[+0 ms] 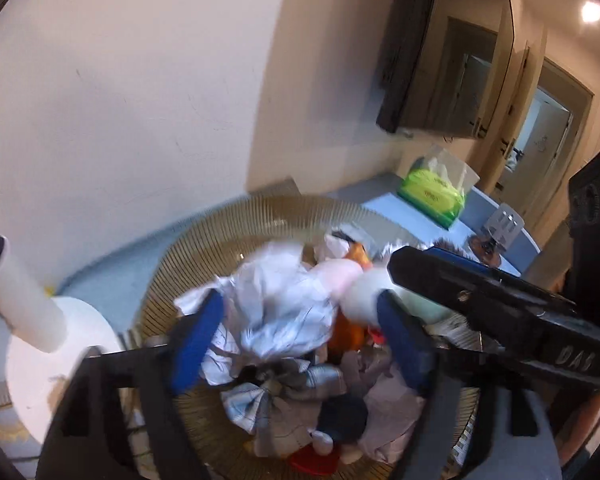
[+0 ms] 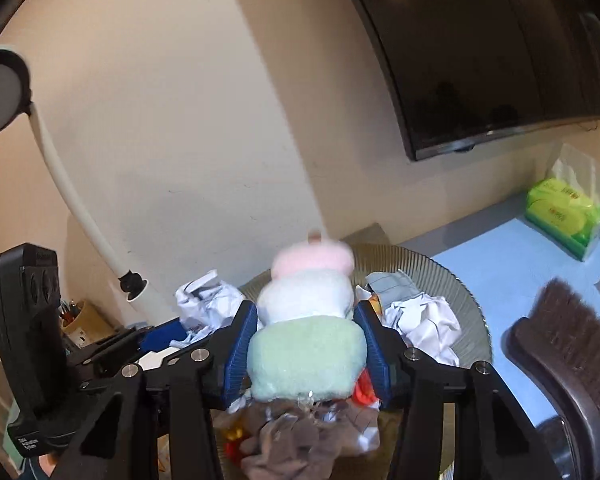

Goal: Organize objects
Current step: 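Carry the paper and plush stack over the glass bowl and release both, then move both open grippers back toward the last paper on the rug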

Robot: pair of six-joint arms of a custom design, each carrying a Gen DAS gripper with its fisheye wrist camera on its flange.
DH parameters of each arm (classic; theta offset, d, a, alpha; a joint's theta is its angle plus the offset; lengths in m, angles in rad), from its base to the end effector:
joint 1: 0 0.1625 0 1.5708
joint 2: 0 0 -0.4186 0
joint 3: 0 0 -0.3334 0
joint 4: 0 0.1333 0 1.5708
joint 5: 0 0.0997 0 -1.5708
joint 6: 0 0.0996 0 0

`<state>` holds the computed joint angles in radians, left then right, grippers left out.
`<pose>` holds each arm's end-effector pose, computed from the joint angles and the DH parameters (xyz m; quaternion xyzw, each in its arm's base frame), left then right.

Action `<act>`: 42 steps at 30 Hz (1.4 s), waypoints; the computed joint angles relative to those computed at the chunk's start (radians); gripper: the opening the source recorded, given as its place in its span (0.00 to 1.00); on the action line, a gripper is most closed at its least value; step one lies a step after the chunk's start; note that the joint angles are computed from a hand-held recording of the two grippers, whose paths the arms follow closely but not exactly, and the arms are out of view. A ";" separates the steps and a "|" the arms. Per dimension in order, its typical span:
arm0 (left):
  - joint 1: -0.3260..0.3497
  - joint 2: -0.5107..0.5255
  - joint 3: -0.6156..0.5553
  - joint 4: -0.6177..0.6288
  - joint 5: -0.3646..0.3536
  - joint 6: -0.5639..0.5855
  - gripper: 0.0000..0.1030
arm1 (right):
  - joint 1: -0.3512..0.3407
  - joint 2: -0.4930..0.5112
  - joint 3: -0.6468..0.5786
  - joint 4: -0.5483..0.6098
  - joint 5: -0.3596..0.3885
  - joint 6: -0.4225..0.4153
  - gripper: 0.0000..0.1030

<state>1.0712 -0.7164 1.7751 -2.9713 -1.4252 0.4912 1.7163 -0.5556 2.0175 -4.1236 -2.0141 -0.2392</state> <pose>-0.1606 -0.6027 0.0873 0.4563 0.8705 -0.1699 0.0710 0.1647 -0.4991 0.0988 0.0475 -0.8404 0.4968 0.2114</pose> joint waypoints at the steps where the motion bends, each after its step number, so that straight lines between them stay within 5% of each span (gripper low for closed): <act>1: 0.002 -0.002 0.005 0.000 0.000 0.001 0.80 | -0.013 -0.007 0.004 0.020 0.012 0.021 0.59; 2: 0.003 -0.007 0.011 0.004 0.003 0.001 0.80 | -0.023 -0.010 0.011 0.018 0.020 0.047 0.69; 10: 0.017 -0.151 0.129 -0.010 -0.017 0.001 0.80 | -0.017 -0.025 0.110 -0.158 0.024 0.060 0.71; 15: 0.035 -0.318 0.253 -0.032 -0.025 -0.003 0.80 | 0.053 -0.017 0.167 -0.233 -0.007 0.065 0.77; 18: 0.052 -0.414 0.309 -0.019 -0.021 -0.024 0.88 | 0.116 0.013 0.210 -0.285 -0.025 0.050 0.85; 19: 0.058 -0.448 0.329 -0.010 -0.012 -0.025 0.98 | 0.136 0.028 0.219 -0.294 -0.030 0.052 0.88; 21: 0.082 -0.518 0.392 -0.038 -0.006 -0.010 0.99 | 0.165 0.064 0.235 -0.311 -0.017 0.065 0.90; 29: 0.252 -0.561 0.452 -0.110 0.138 -0.015 0.99 | 0.201 0.274 0.158 -0.209 -0.084 0.140 0.91; 33: 0.336 -0.523 0.435 -0.169 0.154 -0.020 0.99 | 0.230 0.367 0.039 -0.117 -0.286 0.128 0.91; 42: 0.358 -0.514 0.406 -0.114 0.153 -0.073 0.99 | 0.240 0.372 -0.016 0.017 -0.376 0.134 0.92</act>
<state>1.4289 -1.2309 2.1806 -3.0854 -1.2718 0.4186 1.9562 -0.1839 2.0014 -4.1061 -2.3903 -0.1056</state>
